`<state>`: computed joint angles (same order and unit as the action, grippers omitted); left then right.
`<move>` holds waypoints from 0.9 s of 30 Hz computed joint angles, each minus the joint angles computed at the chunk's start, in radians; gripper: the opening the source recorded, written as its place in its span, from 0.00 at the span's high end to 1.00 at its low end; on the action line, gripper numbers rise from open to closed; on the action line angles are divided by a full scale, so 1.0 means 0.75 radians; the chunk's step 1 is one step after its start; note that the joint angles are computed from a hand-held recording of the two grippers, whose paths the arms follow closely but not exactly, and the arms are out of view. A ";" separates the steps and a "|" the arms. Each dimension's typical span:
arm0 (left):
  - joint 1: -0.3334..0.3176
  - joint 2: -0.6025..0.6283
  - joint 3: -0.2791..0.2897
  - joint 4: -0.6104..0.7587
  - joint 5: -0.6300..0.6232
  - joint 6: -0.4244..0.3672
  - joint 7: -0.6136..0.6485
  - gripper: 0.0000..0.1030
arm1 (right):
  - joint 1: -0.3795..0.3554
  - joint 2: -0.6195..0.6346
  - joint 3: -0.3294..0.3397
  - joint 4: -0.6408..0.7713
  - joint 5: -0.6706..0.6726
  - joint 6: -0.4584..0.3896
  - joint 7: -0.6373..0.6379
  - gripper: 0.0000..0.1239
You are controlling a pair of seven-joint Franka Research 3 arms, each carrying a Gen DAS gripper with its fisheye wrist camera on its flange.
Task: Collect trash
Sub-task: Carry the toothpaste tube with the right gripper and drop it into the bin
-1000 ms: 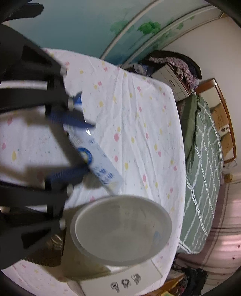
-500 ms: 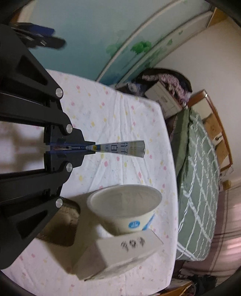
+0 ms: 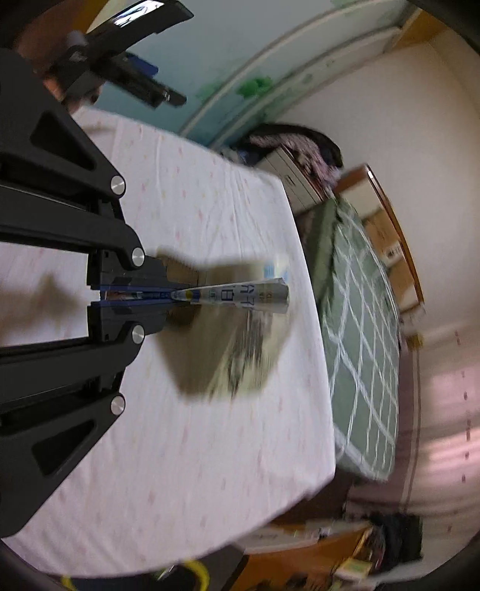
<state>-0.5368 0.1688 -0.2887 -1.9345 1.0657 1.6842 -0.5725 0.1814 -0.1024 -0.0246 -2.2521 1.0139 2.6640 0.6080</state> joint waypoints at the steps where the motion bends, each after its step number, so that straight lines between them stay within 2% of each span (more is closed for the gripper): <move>1: -0.002 0.008 -0.001 0.008 0.006 -0.001 0.009 0.07 | -0.015 0.002 -0.012 -0.002 -0.010 0.008 0.009 0.98; 4: -0.014 0.036 0.000 0.043 0.030 -0.011 0.057 0.07 | -0.064 0.006 -0.048 -0.019 -0.018 0.053 0.033 0.98; 8: -0.031 0.061 0.007 0.083 0.052 -0.006 0.115 0.07 | -0.134 0.039 -0.081 -0.021 -0.030 0.168 0.081 0.98; 13: -0.038 0.070 0.012 0.124 0.081 0.104 0.185 0.07 | -0.207 0.110 -0.100 0.006 -0.047 0.338 0.150 0.98; 16: -0.043 0.098 0.019 0.179 0.098 0.179 0.252 0.07 | -0.260 0.180 -0.108 0.035 -0.115 0.435 0.253 0.98; 23: -0.085 0.232 0.062 0.375 0.112 0.297 0.419 0.07 | -0.354 0.326 -0.132 0.109 -0.407 0.484 0.609 0.96; 27: -0.134 0.352 0.102 0.537 0.092 0.312 0.552 0.07 | -0.404 0.375 -0.113 0.138 -0.482 0.492 0.707 0.94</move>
